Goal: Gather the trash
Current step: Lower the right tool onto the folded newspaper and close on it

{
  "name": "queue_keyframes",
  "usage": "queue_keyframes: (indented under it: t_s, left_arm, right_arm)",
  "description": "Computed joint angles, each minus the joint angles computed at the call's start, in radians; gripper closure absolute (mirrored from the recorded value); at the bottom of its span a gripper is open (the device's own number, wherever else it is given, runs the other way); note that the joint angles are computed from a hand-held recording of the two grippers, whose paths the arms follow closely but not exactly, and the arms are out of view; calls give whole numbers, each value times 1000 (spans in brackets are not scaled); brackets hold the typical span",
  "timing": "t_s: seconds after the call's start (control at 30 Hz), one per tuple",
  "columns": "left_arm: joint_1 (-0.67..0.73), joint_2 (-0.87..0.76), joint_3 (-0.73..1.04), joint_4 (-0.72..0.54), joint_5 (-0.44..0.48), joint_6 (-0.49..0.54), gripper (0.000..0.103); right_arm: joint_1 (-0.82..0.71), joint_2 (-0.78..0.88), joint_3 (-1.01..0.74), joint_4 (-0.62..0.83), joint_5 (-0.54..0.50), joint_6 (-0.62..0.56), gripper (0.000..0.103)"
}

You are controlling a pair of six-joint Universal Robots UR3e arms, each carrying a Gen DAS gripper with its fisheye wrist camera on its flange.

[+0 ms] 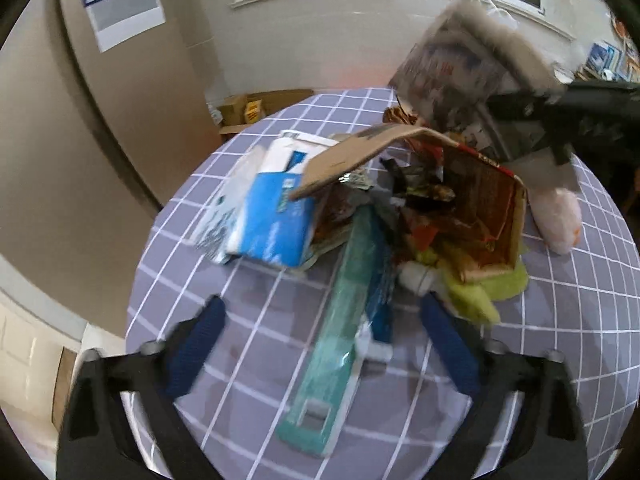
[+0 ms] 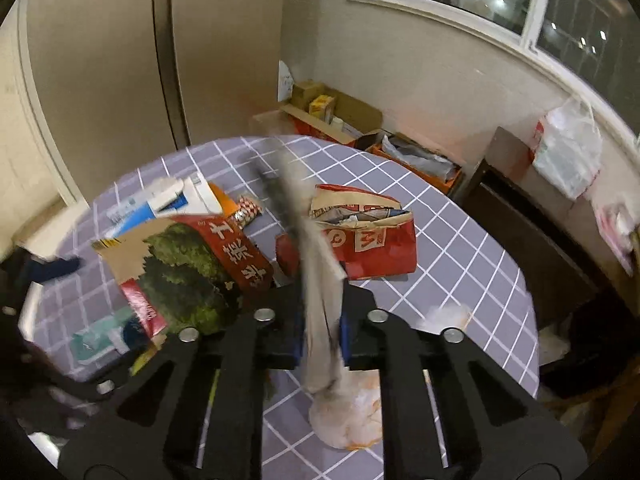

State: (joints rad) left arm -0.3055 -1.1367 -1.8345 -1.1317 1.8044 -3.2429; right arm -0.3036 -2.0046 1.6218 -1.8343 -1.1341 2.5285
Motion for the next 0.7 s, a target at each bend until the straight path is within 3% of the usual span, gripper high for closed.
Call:
queue_keyframes:
  t_s: [0.1,0.2,0.37,0.53,0.7]
  left_arm:
    - [36,-23,6,-1,-76,36,56]
    - [43,-30,2,9,-105,56,72]
    - [122,56,-30,-18,-241,66,77]
    - [114,100,-28,-46,-242,26,77]
    - [109,143,-24,-79,-236,-8,77]
  right_arm:
    - [-101,-34,-20,89,83,-33,94]
    - [-183,-51,-51,198,155,-91,94]
    - [-297,-77,-90,365,245,-186,95]
    - [-459,-98,-189,660,368,-354,95]
    - [-625,-109,-303,995,424,-575,95]
